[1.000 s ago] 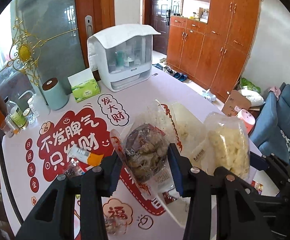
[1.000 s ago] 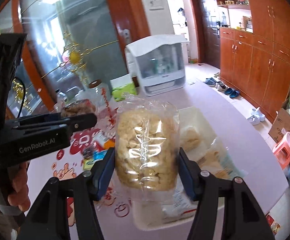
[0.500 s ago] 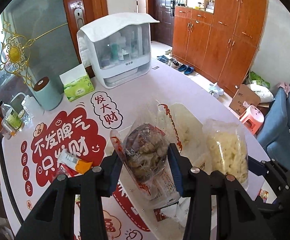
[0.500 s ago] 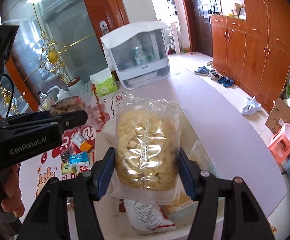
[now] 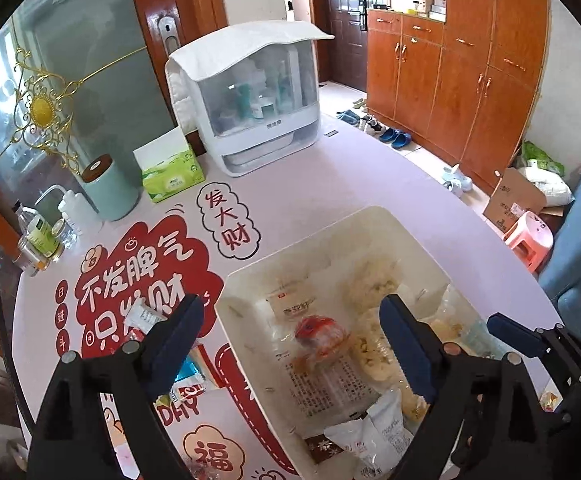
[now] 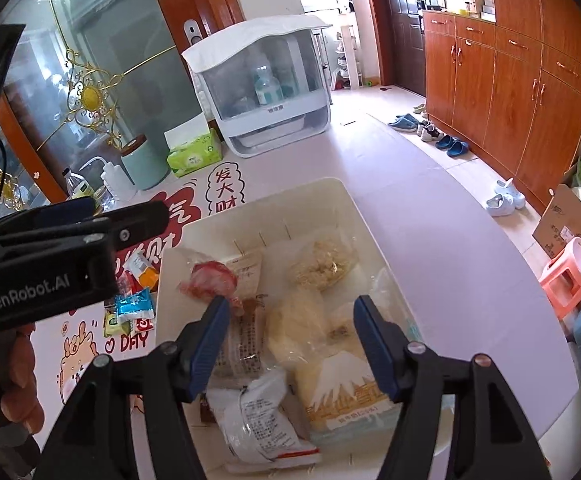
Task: Organize snacks
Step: 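Carry both bags over the white tray and release them inside, then move both open tools back to the remaining snacks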
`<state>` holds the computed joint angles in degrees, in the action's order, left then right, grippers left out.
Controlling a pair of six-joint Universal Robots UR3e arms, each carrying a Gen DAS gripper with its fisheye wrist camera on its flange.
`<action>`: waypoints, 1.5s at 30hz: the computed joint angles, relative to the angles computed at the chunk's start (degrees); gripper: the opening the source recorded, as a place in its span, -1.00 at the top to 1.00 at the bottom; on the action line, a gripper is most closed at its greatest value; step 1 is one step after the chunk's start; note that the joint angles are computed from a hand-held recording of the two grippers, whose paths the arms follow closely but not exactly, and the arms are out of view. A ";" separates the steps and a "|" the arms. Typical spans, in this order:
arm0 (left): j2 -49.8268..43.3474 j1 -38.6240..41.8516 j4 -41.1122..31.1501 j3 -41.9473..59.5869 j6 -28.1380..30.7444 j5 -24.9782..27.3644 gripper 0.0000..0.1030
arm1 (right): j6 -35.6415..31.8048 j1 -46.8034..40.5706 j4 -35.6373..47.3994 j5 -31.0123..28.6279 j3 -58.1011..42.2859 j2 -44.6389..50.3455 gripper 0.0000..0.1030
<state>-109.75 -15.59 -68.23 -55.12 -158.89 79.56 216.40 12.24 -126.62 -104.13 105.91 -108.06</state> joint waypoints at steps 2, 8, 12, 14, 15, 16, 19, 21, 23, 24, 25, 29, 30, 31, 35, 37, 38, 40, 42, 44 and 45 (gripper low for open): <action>-0.19 0.31 -0.39 0.22 -0.15 0.19 -0.72 | -0.11 -0.64 -0.28 0.78 0.67 -0.43 -0.28; 0.74 1.42 -1.15 -1.13 -0.53 0.03 -0.72 | 0.23 -0.92 -0.18 1.49 1.64 -1.08 -0.28; 2.12 2.19 -0.86 -2.93 -0.21 -0.13 -0.72 | 1.52 0.23 0.31 0.58 1.44 -1.02 -0.28; 3.06 2.79 -0.74 -4.08 0.10 -0.46 -0.72 | 2.39 1.15 0.48 -0.46 1.06 -0.71 -0.28; 3.64 3.13 -0.74 -4.70 0.32 -0.66 -0.72 | 2.89 1.61 0.60 -0.95 0.83 -0.58 -0.28; 4.23 3.46 -0.76 -5.27 0.51 -0.81 -0.72 | 3.34 2.06 0.69 -1.33 0.69 -0.54 -0.28; 6.26 4.58 -1.19 -6.67 1.30 -1.21 -0.72 | 4.55 3.51 1.04 -2.77 0.05 -0.25 -0.28; 7.69 5.73 -1.61 -7.22 2.19 -1.55 -0.72 | 5.61 4.82 1.61 -3.87 -0.96 0.33 -0.28; 9.21 7.31 -2.16 -7.35 3.39 -2.09 -0.72 | 6.59 6.16 1.98 -4.84 -2.06 1.03 -0.28; 9.91 8.09 -2.34 -7.46 3.90 -2.37 -0.72 | 7.21 7.19 2.29 -5.63 -3.05 1.69 -0.28; 10.49 9.09 -2.77 -7.15 4.53 -2.84 -0.72 | 7.59 7.91 2.50 -6.18 -3.88 2.26 -0.28; 12.26 13.81 -5.05 -4.75 7.19 -4.57 -0.72 | 8.95 11.65 3.16 -8.49 -8.46 5.58 -0.28; 12.15 14.78 -5.88 -3.50 7.69 -4.80 -0.72 | 9.07 12.50 3.58 -9.07 -9.90 6.55 -0.28; 12.00 16.03 -6.90 -1.94 8.35 -5.31 -0.72 | 9.32 13.59 4.13 -9.95 -11.67 7.72 -0.28; 12.25 22.19 -9.92 2.84 12.59 -8.24 -0.76 | 10.17 17.40 5.44 -13.12 -18.48 12.39 -0.28; 12.23 25.07 -10.37 4.46 14.54 -9.41 -0.81 | 10.50 18.63 6.00 -13.89 -21.52 14.72 -0.28; 12.03 26.27 -10.93 5.50 15.42 -9.96 -0.81 | 10.75 19.28 6.39 -14.18 -23.29 16.09 -0.28; 11.56 29.43 -12.80 7.81 18.26 -11.62 -0.82 | 11.32 20.54 7.40 -14.62 -27.30 19.19 -0.28; 11.27 32.62 -14.13 8.71 22.48 -13.36 -0.84 | 11.72 21.81 8.15 -14.70 -31.40 22.59 -0.28; 11.71 35.21 -13.50 6.99 26.92 -14.78 -0.88 | 12.29 23.14 8.88 -14.69 -35.26 25.94 -0.28; 11.98 36.07 -12.80 5.66 28.77 -15.26 -0.88 | 12.53 23.67 9.29 -14.30 -37.43 27.82 -0.28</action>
<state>-97.77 20.48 -81.03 -49.46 -130.12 64.30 228.93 35.91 -117.32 -118.44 68.48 -80.25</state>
